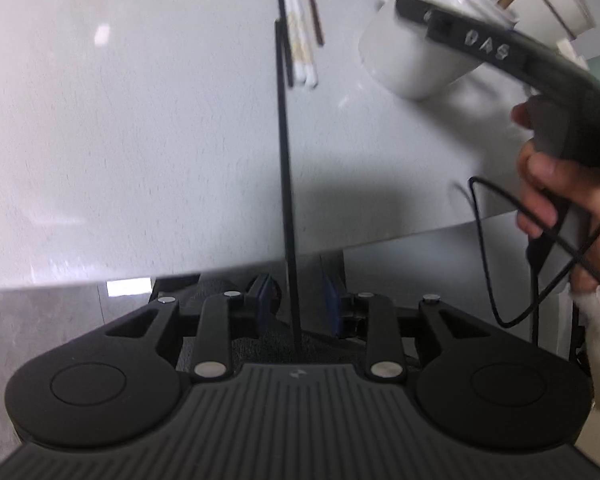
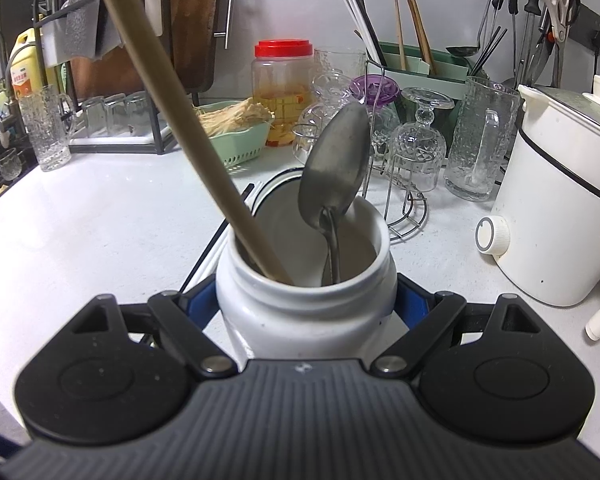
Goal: Organize utensils
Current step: 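Lift the black chopstick upright with the left gripper, then carry the black chopstick over the white jar held by the right gripper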
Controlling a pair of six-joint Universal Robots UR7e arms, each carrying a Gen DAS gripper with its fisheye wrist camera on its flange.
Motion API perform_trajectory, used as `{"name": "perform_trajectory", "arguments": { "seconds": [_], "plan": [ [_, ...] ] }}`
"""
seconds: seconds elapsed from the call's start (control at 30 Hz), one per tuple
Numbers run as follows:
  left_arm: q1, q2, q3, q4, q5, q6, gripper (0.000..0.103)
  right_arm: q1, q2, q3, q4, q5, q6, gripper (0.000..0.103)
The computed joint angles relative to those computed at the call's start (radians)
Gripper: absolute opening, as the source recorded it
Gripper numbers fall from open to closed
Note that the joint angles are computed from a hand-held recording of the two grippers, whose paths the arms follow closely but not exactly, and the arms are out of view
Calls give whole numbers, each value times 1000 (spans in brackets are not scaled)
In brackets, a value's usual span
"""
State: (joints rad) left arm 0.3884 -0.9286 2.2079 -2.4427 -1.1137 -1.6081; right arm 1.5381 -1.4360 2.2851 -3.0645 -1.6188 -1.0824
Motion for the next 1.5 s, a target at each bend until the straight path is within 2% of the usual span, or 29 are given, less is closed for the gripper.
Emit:
{"name": "perform_trajectory", "arguments": {
  "seconds": [0.2, 0.3, 0.37, 0.4, 0.63, 0.8, 1.03, 1.13, 1.33, 1.5],
  "plan": [
    [13, 20, 16, -48, -29, 2, 31, -4, -5, 12, -15, 7, 1, 91],
    [20, 26, 28, -75, -38, -2, 23, -7, -3, 15, -26, 12, 1, 91],
    [31, 24, 32, -80, -39, -4, 9, -8, -2, 17, -32, 14, 1, 91],
    [42, 37, 19, -68, -34, 0, 7, -9, -3, 19, -35, 16, 3, 91],
    [14, 23, -47, 79, 37, 19, 6, -14, -1, 31, -61, 27, 4, 91],
    [-8, -48, -91, 207, 88, 13, 6, -12, 3, 34, -74, 26, 8, 91],
    [3, -123, -157, 292, 127, 87, 6, 0, 22, 28, -88, 12, 16, 91],
    [16, -154, -175, 292, 109, 137, 6, 2, 28, 25, -93, 10, 18, 91],
    [48, -229, -216, 312, 18, 207, 6, 8, 44, 23, -112, 4, 26, 91],
    [76, -279, -289, 416, -58, 295, 6, 14, 52, 22, -124, -4, 32, 91]
  ]
}}
